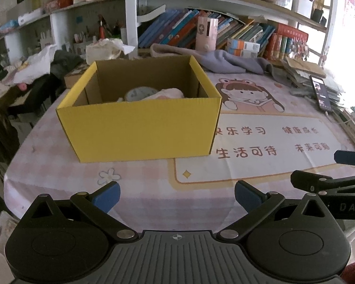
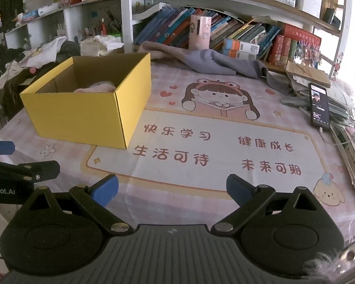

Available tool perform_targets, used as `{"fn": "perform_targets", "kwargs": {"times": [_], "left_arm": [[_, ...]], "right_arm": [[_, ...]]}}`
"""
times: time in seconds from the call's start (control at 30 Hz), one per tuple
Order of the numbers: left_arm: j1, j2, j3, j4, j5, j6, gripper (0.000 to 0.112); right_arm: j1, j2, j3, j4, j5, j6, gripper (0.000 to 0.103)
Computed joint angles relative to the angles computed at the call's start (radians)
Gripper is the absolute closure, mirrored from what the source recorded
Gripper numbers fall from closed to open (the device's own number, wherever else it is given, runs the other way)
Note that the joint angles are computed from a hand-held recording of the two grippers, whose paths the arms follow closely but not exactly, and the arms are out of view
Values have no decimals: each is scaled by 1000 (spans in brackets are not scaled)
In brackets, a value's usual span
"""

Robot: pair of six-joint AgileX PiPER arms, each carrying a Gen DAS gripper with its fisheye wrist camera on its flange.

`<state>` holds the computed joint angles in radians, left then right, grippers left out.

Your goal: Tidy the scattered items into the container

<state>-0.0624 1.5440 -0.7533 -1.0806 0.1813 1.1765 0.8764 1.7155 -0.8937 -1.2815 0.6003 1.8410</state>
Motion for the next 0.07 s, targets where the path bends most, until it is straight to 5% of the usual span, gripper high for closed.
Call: {"fn": "perform_targets", "kwargs": {"times": [0.07], "left_arm": [[-2,5,-4,17,-3,-21,9]], "right_arm": [[-6,3,-1,7,-6,-3,5]]}}
